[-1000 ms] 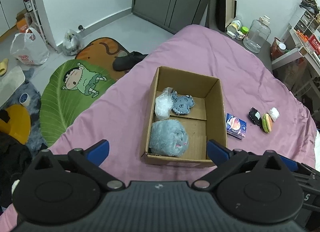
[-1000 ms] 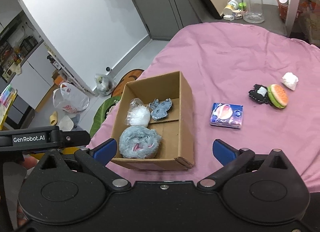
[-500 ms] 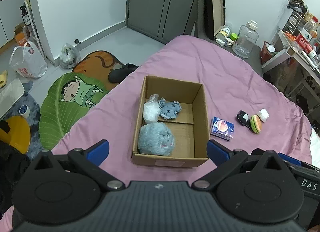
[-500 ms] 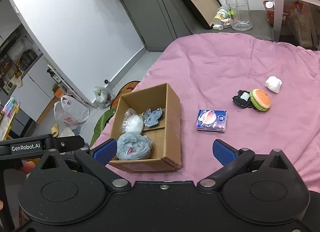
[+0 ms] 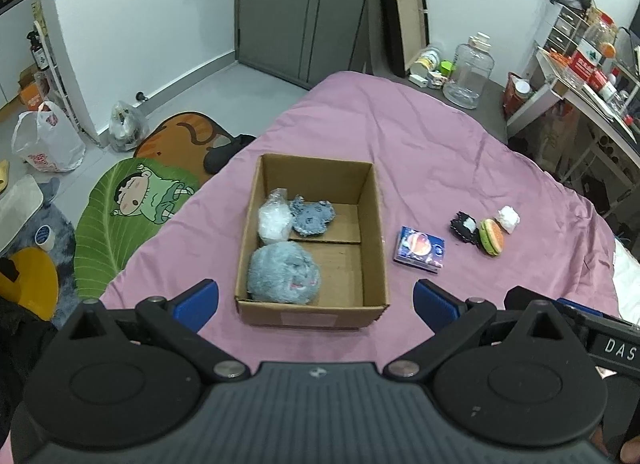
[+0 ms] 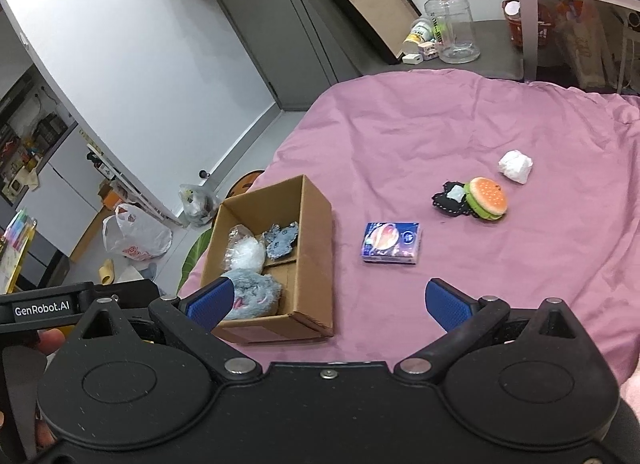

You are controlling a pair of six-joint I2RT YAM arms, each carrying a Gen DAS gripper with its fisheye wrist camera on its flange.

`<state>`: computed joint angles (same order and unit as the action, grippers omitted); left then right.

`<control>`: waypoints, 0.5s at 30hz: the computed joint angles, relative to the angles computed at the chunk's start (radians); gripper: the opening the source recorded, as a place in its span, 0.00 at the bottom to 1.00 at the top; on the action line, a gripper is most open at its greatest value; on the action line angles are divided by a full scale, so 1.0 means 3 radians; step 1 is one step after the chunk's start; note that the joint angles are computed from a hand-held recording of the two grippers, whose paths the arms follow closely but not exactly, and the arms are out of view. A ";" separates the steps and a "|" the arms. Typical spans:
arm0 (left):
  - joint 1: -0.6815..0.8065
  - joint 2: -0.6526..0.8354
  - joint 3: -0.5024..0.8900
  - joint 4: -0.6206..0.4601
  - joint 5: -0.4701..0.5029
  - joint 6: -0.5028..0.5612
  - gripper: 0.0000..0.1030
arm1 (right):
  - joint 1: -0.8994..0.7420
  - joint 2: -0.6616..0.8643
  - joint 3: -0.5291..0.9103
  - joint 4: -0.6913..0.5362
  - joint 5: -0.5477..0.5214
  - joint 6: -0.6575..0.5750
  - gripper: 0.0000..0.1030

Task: Organize soft objects
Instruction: 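Withdraw both tools and move them toward the snack box and hamburger plush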

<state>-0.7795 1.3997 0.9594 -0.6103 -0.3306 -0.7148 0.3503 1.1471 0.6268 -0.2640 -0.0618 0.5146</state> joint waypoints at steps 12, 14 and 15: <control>-0.0229 0.0264 0.0276 0.0052 -0.0036 -0.0074 1.00 | -0.0426 -0.0129 -0.0026 -0.0129 -0.0167 -0.0253 1.00; -0.0241 0.0362 0.0345 0.0062 0.0000 -0.0067 1.00 | -0.0521 -0.0130 -0.0036 -0.0124 -0.0227 -0.0303 1.00; -0.0250 0.0411 0.0383 0.0060 0.0014 -0.0073 1.00 | -0.0556 -0.0125 -0.0037 -0.0122 -0.0248 -0.0324 1.00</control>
